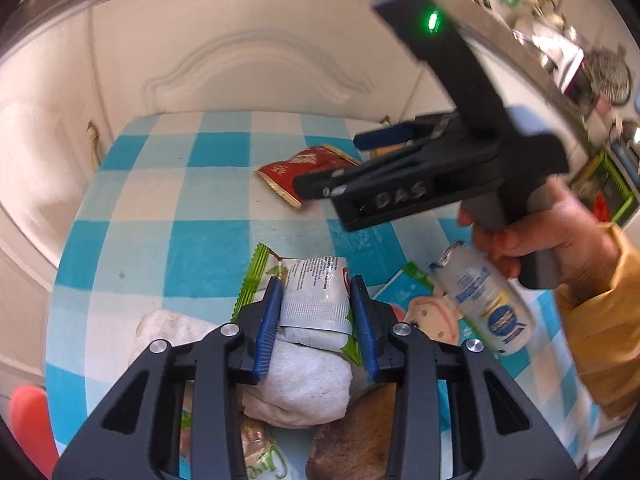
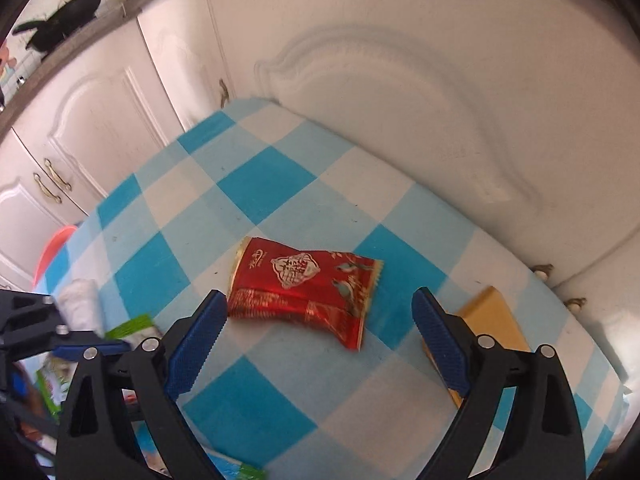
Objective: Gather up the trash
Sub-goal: 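Hold the green wrapper in the left tool while the right tool grasps the red wrapper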
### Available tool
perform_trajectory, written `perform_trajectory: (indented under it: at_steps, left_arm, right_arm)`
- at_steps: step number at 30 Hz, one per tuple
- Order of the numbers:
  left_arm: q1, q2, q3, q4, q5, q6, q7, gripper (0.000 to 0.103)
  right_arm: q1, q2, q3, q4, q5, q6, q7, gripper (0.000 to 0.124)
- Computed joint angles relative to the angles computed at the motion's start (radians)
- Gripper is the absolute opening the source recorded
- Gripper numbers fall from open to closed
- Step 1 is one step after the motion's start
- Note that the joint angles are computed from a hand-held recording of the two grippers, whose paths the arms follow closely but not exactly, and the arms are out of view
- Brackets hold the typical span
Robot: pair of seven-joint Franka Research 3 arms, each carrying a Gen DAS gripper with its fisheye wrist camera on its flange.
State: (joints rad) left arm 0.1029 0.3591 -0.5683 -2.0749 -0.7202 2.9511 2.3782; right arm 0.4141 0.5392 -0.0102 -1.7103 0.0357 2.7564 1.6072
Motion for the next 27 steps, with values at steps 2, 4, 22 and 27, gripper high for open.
perform_trajectory:
  at_steps: [2, 4, 22, 27]
  left_arm:
    - [0.039, 0.003, -0.028, 0.006, -0.058, -0.012, 0.021, 0.037]
    - [0.081, -0.007, -0.06, 0.001, -0.146, -0.017, 0.079, 0.037]
    - [0.046, -0.128, 0.047, -0.033, -0.555, -0.162, 0.339, 0.037]
    - [0.012, -0.176, 0.101, -0.068, -0.627, -0.213, 0.389, 0.037]
  right_arm:
    - [-0.007, 0.023, 0.012, 0.029, 0.013, -0.014, -0.008, 0.092]
    - [-0.012, 0.032, 0.022, 0.036, 0.026, -0.002, -0.02, 0.092]
    - [0.023, -0.072, 0.007, -0.142, 0.022, 0.121, -0.043, 0.064]
    - [0.014, -0.14, 0.032, -0.244, 0.054, 0.151, -0.042, 0.064]
